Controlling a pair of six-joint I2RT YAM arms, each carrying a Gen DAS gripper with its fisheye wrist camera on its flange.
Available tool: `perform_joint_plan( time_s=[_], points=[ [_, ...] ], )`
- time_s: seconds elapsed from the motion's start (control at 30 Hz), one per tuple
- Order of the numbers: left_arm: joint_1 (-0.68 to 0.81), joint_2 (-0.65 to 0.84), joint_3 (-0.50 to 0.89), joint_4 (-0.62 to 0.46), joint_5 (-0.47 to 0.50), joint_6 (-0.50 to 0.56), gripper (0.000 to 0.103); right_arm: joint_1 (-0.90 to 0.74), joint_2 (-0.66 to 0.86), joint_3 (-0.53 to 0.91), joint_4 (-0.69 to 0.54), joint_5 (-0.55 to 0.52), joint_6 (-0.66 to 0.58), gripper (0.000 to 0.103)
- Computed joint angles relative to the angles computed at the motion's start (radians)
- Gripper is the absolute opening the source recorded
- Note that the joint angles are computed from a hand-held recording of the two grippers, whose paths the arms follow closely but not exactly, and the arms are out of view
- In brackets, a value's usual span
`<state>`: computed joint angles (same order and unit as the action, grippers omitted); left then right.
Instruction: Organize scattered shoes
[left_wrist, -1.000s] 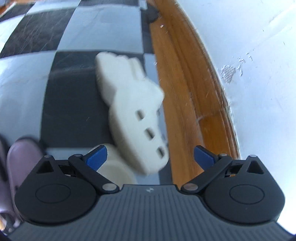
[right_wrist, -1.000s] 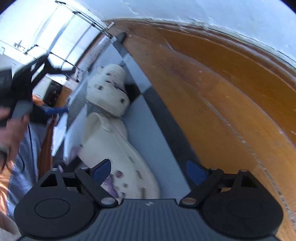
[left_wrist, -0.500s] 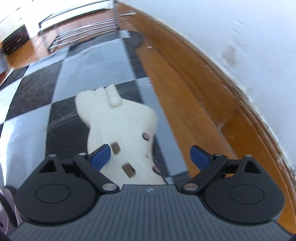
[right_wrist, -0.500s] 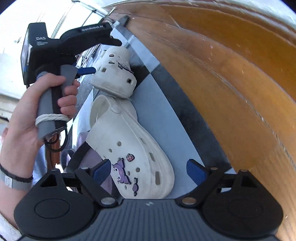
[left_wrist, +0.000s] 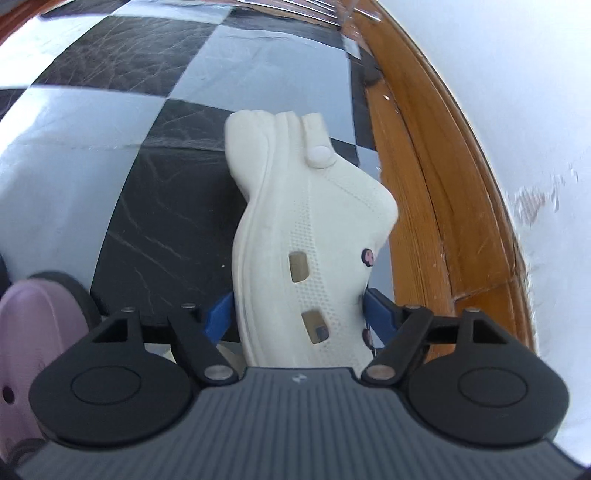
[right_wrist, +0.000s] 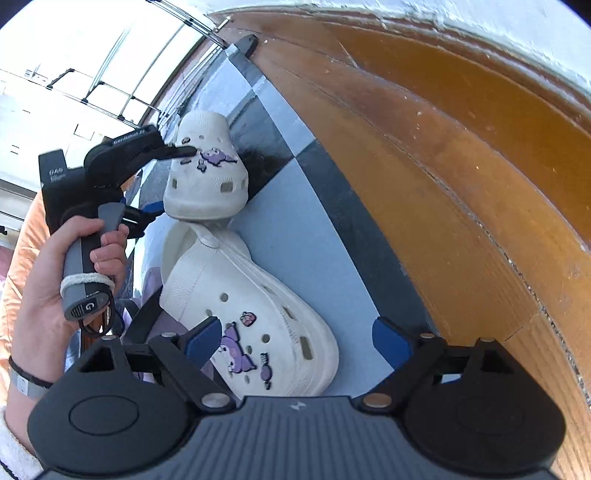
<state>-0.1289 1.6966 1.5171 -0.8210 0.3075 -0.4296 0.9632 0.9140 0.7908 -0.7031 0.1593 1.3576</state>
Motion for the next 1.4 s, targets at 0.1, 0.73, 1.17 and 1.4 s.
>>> perform_joint_plan(
  time_s=[0.1,0.73,1.17,1.4],
  points=[
    [0.063,-0.032,-0.077,0.065,0.107,-0.104,0.073,-0.008,0.004,-0.002,0.026,-0.004,-0.008,0.090],
    [0.286,-0.092,-0.157,-0.005,0.166,-0.133,0.066,-0.234,0.594,0.644,0.028,-0.097,-0.548,0.091],
    [0.333,-0.143,-0.197,-0.026,0.216,0.025,0.065,-0.394,0.827,0.687,0.126,-0.100,-0.542,0.097],
    [0.319,-0.170,-0.199,-0.049,0.269,0.030,0.065,-0.476,0.794,0.574,0.240,-0.273,-0.528,0.094]
  ],
)
